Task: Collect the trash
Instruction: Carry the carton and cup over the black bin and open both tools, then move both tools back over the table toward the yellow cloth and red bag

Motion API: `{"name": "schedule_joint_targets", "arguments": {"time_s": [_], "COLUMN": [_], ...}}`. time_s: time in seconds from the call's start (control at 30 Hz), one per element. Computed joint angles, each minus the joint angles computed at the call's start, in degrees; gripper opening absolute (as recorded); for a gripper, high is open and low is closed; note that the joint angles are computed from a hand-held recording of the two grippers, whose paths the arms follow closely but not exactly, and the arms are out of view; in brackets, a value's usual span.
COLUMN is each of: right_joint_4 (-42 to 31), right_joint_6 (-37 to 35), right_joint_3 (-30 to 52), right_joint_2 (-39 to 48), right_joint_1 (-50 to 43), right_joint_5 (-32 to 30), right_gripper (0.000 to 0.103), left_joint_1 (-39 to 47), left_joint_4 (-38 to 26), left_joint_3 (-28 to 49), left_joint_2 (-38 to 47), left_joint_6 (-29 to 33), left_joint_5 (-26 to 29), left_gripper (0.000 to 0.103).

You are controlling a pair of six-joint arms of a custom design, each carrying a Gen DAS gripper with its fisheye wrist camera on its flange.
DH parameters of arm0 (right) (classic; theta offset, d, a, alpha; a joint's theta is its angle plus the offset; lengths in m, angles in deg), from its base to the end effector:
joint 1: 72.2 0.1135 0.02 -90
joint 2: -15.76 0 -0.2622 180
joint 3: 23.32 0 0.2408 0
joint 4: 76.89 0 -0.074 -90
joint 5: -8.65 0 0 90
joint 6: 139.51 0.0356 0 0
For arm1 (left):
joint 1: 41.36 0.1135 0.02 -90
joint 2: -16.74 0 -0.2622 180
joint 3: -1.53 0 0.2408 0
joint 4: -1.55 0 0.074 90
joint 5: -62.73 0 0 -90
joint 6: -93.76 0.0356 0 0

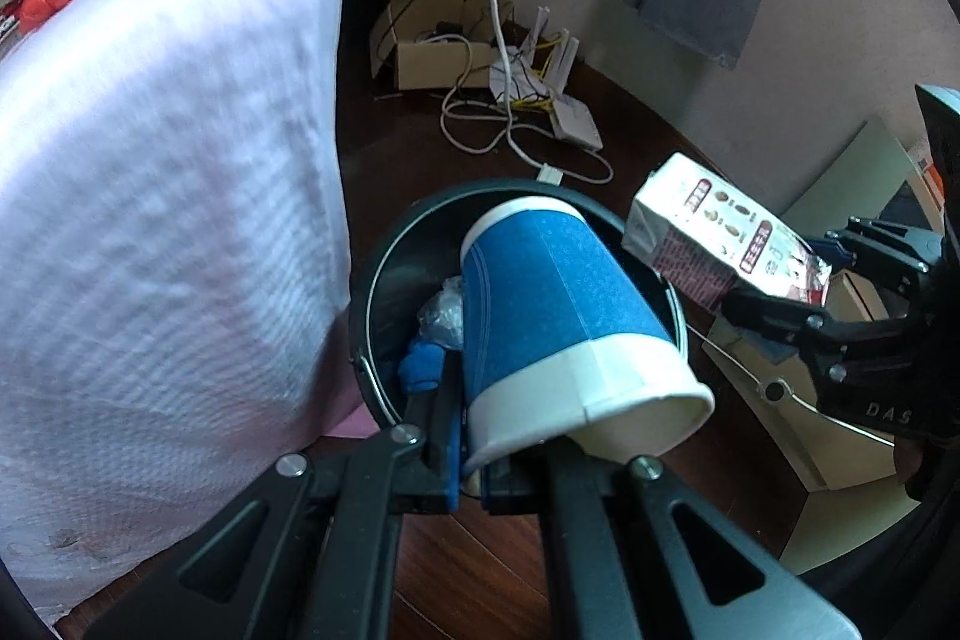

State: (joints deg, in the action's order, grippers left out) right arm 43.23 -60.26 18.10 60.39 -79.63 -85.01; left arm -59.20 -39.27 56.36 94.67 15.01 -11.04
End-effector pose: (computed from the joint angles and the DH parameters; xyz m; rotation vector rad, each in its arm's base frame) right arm 0.1227 -0.0137 0.1866 -0.0977 2.6662 -0.0167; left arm 0.2199 -0.0812 0.1783 0.7571 2.5665 -0.4163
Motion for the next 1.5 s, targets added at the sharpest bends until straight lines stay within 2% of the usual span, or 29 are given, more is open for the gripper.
{"name": "schedule_joint_targets", "arguments": {"time_s": [0.23,0.3,0.33,0.37,0.4,0.47,0.6,0.7,1.0,1.17,1.37,1.5], "right_joint_4": [5.5,6.5,7.1,8.0,8.8,10.0,10.4,10.4,6.7,4.6,0.7,-0.5], "right_joint_6": [2.4,2.5,2.7,2.9,3.4,2.1,0.2,0.5,3.1,4.3,8.2,11.0], "right_joint_3": [-1.8,-1.8,-2.1,-2.6,-3.0,-3.3,-2.6,-2.7,-1.1,1.2,5.2,8.2], "right_joint_2": [6.8,8.8,9.7,10.0,10.0,11.1,11.6,10.7,8.2,6.8,3.5,2.7], "right_joint_1": [7.5,8.1,8.3,8.6,9.3,6.3,-2.0,-3.1,2.3,4.5,6.7,9.7], "right_joint_5": [3.2,2.4,2.0,3.4,6.1,7.4,4.3,4.5,6.4,7.5,5.4,6.4], "right_gripper": [0.053,0.054,0.058,0.071,0.103,0.103,0.103,0.103,0.103,0.103,0.103,0.103], "left_joint_1": [1.7,2.2,2.7,2.8,2.8,3.0,3.8,4.1,5.9,4.9,7.0,8.7], "left_joint_4": [0.6,0.9,1.0,1.1,1.1,3.2,3.9,3.9,0.6,-0.3,-4.0,-6.5], "left_joint_3": [0.1,0.1,0.0,0.0,0.1,-1.8,-3.0,-3.8,-4.1,-3.0,-0.4,2.3], "left_joint_2": [4.5,5.5,5.6,5.9,6.5,5.0,5.1,4.3,-2.4,-4.4,-8.8,-12.0], "left_joint_6": [1.2,1.3,1.3,1.0,0.9,0.3,0.1,-0.3,1.9,0.9,2.7,4.2], "left_joint_5": [1.1,1.7,2.4,2.5,1.5,-1.0,-4.4,-5.5,-4.4,-4.7,-2.7,-1.9], "left_gripper": [0.005,0.006,0.007,0.026,0.067,0.098,0.098,0.098,0.099,0.099,0.099,0.099]}}
